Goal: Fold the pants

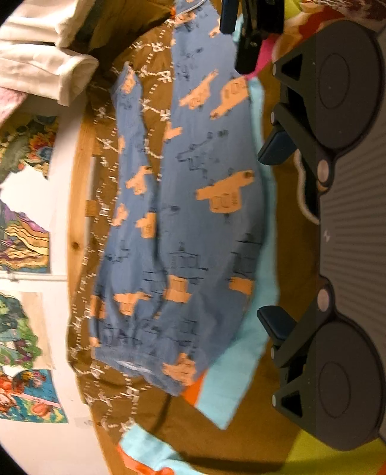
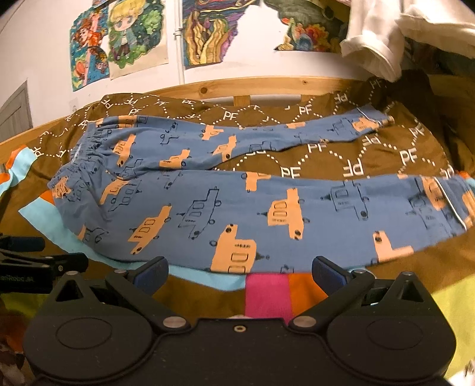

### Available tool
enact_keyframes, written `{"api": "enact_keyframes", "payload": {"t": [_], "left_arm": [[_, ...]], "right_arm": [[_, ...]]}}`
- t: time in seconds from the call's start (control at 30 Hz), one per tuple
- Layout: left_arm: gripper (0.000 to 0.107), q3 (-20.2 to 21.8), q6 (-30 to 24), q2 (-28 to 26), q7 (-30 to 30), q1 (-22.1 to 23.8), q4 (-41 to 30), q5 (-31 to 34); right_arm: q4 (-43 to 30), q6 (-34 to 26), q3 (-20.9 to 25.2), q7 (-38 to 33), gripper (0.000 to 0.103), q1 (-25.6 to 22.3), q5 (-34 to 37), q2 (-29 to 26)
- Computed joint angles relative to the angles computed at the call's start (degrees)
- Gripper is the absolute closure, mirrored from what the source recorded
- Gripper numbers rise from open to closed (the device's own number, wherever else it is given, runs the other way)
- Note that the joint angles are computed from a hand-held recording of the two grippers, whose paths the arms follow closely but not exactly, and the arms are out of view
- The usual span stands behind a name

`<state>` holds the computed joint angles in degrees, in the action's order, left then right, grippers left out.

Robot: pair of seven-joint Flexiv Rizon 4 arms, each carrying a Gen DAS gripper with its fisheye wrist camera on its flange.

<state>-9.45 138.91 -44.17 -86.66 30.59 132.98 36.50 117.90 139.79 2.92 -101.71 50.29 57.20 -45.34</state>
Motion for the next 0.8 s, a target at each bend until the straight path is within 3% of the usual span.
{"api": "enact_keyframes", "payload": {"t": [0.07,0.2,0.3,0.43,0.63,0.7,0.8], "left_arm": [[0.004,0.3,1.8,0.2,0.7,-0.9,-1.1,-0.4],[0.004,1.8,1.4,2.2,3.4,-4.2,-5.1,-2.9],[0.004,0.2,-4.1,4.1,3.7,-3.8,-10.0,-2.4],[0.004,-2.0,-13.7,5.1,6.2,-3.6,-18.4,-4.9],[0.004,-4.6,-18.4,-0.9,16.8,-4.1,-34.6,-5.8],[0.004,-7.4,-23.5,-3.0,19.9,-3.3,-39.4,-6.0],[0.004,-14.9,-32.7,-6.8,23.9,-0.1,-45.4,-7.1]], "right_arm": [[1.2,-1.7,-0.3,-0.8,0.001,-1.3,-3.8,1.3],[4.9,-7.5,-1.9,-0.7,0.001,-6.0,-18.2,5.6],[3.8,-16.4,-5.4,-0.3,0.001,-8.4,-25.8,9.2],[-1.7,-25.9,-7.9,1.9,0.001,-12.9,-35.3,10.1],[-17.2,-39.6,-0.1,3.7,0.001,-28.5,-53.1,4.3],[-23.9,-42.1,6.1,1.9,0.001,-35.5,-58.8,0.2],[-34.3,-48.7,9.2,3.5,0.001,-39.5,-63.5,-5.2]]}}
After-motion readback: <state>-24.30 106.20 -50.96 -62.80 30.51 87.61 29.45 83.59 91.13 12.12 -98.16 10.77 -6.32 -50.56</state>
